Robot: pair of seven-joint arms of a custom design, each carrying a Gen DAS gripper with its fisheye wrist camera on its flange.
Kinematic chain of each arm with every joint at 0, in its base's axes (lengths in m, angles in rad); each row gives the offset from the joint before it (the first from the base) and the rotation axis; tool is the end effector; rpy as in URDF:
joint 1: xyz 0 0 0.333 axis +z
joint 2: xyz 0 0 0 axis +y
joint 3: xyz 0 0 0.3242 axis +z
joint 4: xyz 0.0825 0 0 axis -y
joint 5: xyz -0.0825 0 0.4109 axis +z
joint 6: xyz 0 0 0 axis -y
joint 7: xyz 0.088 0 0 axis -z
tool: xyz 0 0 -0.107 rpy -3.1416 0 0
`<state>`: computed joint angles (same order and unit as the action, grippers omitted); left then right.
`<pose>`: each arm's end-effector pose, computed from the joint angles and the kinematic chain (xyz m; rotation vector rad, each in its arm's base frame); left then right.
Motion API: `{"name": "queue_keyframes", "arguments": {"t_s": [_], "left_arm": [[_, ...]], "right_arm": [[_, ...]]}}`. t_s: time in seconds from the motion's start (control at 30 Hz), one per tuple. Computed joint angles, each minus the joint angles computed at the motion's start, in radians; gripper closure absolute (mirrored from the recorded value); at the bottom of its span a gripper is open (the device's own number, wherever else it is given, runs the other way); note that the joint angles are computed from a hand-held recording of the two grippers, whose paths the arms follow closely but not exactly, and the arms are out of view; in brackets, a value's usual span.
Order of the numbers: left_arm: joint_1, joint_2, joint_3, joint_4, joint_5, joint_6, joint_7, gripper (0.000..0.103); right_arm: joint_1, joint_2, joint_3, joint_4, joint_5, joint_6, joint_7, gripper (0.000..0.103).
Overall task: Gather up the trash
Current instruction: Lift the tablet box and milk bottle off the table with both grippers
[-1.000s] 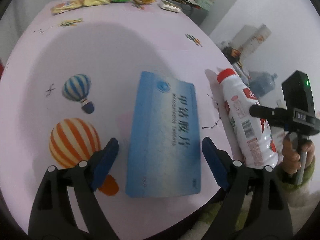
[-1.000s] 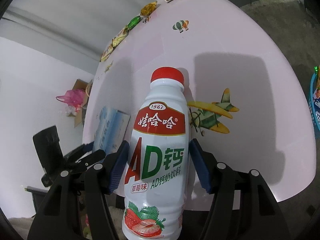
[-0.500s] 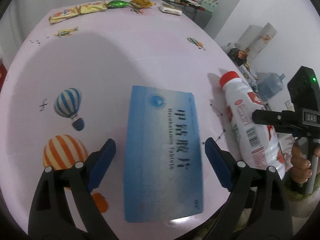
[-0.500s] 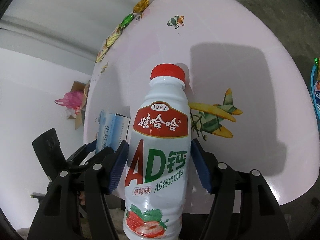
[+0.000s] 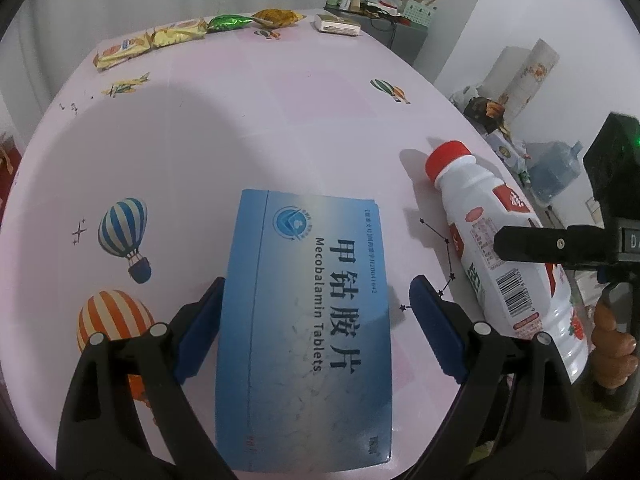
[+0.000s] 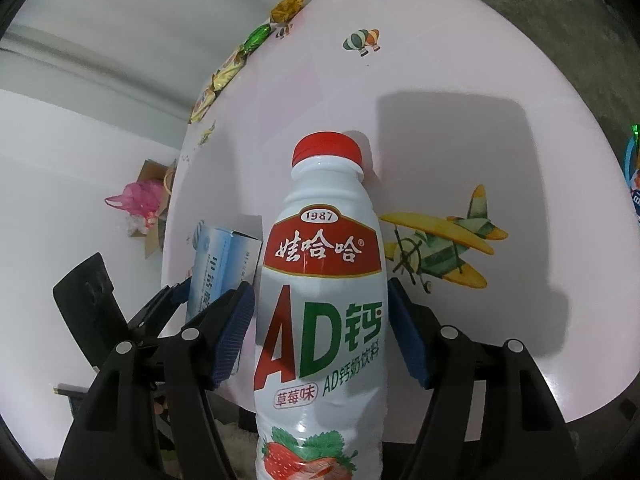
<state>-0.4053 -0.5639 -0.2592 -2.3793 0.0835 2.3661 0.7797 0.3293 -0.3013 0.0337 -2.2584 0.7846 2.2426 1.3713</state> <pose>0.3454 -0.2901 0.5775 -2.0617 1.8958 -0.7403 0.4711 0.2020 0.5184 -1.8710 1.6140 0.4283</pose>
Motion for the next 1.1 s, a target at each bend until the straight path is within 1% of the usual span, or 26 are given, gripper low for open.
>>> {"name": "queue_keyframes", "arguments": {"t_s": [0.13,0.23,0.37,0.47,0.57,0.73,0.83,1.1], "left_arm": [[0.012,0.010,-0.030,0.017,0.045,-0.029,-0.017,0.022],[0.013,0.012,-0.037,0.021,0.065,-0.041,-0.028,0.025],[0.005,0.011,-0.035,0.020,0.075,-0.044,-0.025,0.025],[0.008,0.009,-0.042,0.022,0.089,-0.055,-0.035,0.028],[0.011,0.006,-0.047,0.021,0.104,-0.060,-0.047,0.035],[0.006,-0.002,-0.043,0.014,0.106,-0.057,-0.056,0.035],[0.006,-0.004,-0.042,0.011,0.106,-0.056,-0.062,0.035],[0.005,-0.012,-0.044,0.008,0.113,-0.051,-0.072,0.035]], "right_arm": [[0.001,-0.004,0.009,-0.003,-0.024,0.015,0.003,0.037],[0.003,-0.007,0.018,-0.002,-0.056,0.024,0.012,0.037],[0.005,-0.005,0.026,0.005,-0.105,0.027,0.025,0.037],[0.008,-0.002,0.033,0.011,-0.139,0.034,0.033,0.037],[0.012,-0.004,0.038,0.010,-0.165,0.043,0.037,0.037],[0.020,-0.011,0.040,-0.001,-0.184,0.064,0.033,0.038],[0.020,-0.017,0.041,-0.011,-0.195,0.079,0.043,0.045],[0.028,-0.028,0.021,-0.032,-0.134,0.094,0.023,0.046]]}}
